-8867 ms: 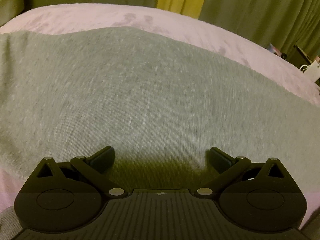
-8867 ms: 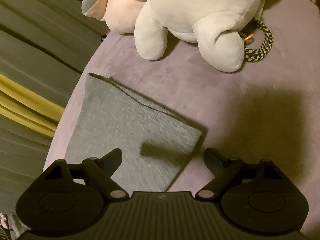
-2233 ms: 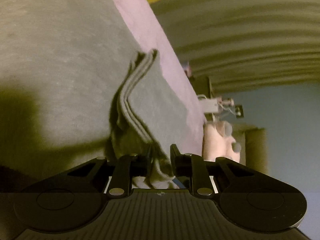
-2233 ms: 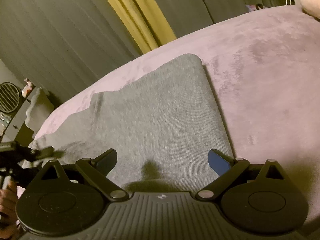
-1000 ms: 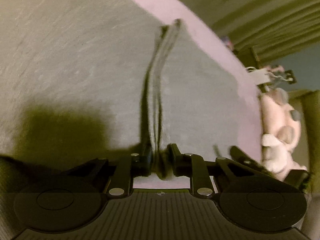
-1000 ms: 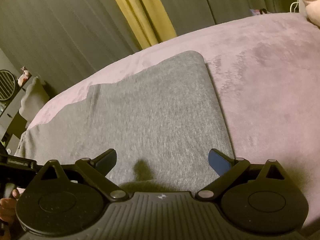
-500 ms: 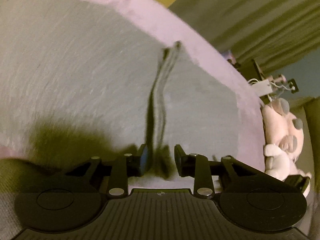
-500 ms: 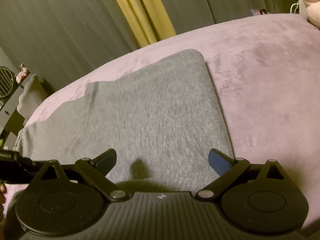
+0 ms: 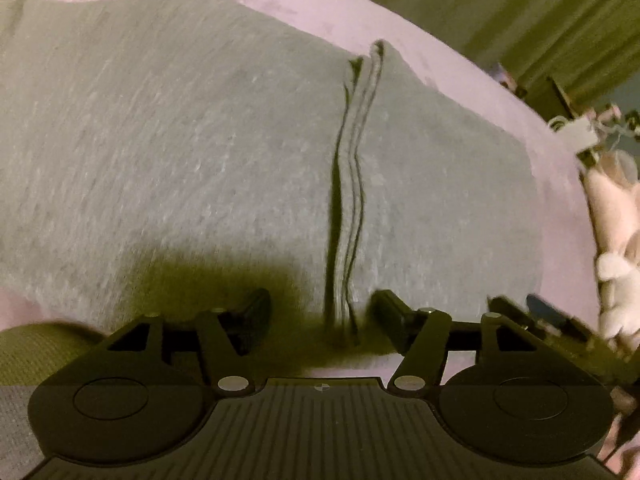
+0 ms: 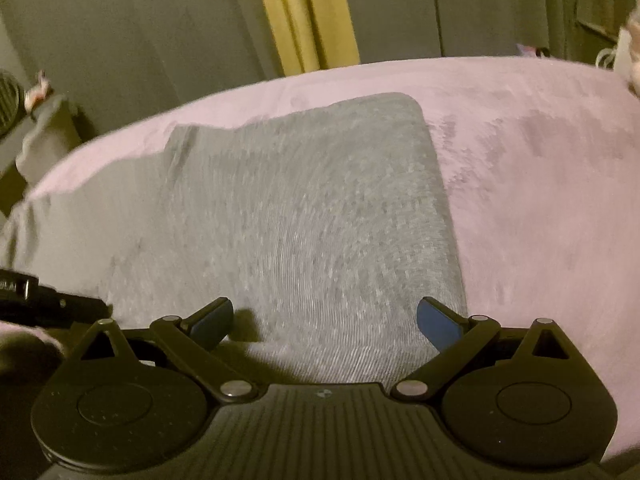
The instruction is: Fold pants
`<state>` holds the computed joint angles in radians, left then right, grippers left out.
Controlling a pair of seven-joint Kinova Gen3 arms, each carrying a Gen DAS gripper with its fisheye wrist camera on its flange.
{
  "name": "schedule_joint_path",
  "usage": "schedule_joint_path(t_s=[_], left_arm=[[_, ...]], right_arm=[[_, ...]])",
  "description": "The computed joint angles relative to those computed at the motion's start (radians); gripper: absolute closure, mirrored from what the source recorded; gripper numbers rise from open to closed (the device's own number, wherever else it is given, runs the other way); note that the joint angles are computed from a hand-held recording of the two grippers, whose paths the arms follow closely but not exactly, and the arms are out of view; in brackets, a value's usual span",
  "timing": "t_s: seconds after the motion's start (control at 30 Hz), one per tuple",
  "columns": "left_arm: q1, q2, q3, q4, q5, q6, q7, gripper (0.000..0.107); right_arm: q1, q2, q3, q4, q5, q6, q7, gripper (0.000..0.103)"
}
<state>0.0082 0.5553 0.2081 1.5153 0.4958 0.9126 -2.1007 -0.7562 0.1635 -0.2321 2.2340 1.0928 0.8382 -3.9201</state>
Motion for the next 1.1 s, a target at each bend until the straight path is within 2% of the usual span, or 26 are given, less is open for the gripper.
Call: schedule_joint_path(t_s=[0.13,0.2,0.27,0.37,0.5,0.57,0.63,0.7,0.77,0.83,1.0,1.03,1.1], left_arm=[[-0.038,-0.028,-0.007,0.039,0.057,-0.086,0.010,0.034],[-0.081,-0.038,0.001,0.058,0.109,-0.128,0.004,0.027],[-0.143,-0.043,0.017,0.080,0.191,-0.175,-0.007,0.016],[-0.228,-0.039,0.034,0.095,0.308,-0.229,-0.048,0.015],[-0.339,-0.034,0.052,0.111,0.454,-0.333,-0.105,0.012],[-0.358,-0.030,0.017,0.121,0.529,-0.369,-0.126,0.012],[-0.411,0.009,0.022,0.102,0.577,-0.341,-0.134,0.012],[-0.495,0.081,0.073,0.061,0.616,-0.261,-0.135,0.013],[-0.520,0.110,0.061,0.053,0.681,-0.222,-0.130,0.021],[-0.558,0.121,0.073,0.071,0.753,-0.202,-0.153,0.021],[-0.527,0.090,-0.009,0.085,0.794,-0.221,-0.186,0.021],[-0.532,0.087,-0.005,0.089,0.796,-0.238,-0.189,0.020],[-0.496,0.073,-0.054,0.081,0.763,-0.273,-0.146,0.020]], right_arm=[[0.003,-0.002,0.004,0.006,0.004,-0.012,-0.014,0.004],[0.007,-0.012,0.006,0.023,0.025,-0.028,-0.052,0.004],[0.010,-0.019,0.003,0.037,0.047,-0.034,-0.092,0.004],[0.014,-0.019,-0.005,0.043,0.057,-0.034,-0.106,0.004],[0.015,0.000,-0.010,0.015,0.017,-0.014,-0.031,0.004],[0.014,0.011,-0.006,0.000,-0.002,-0.005,0.006,0.004],[0.009,0.015,0.000,-0.006,-0.010,-0.001,0.020,0.004],[0.003,0.015,0.004,-0.001,-0.003,-0.002,0.003,0.004],[0.003,0.013,0.007,0.003,0.003,-0.008,-0.004,0.004],[0.002,0.011,0.008,0.006,0.007,-0.010,-0.013,0.004],[0.010,0.002,0.009,0.016,0.018,-0.026,-0.028,0.004],[0.011,0.001,0.009,0.018,0.022,-0.028,-0.034,0.004],[0.013,0.001,0.007,0.019,0.023,-0.029,-0.034,0.004]])
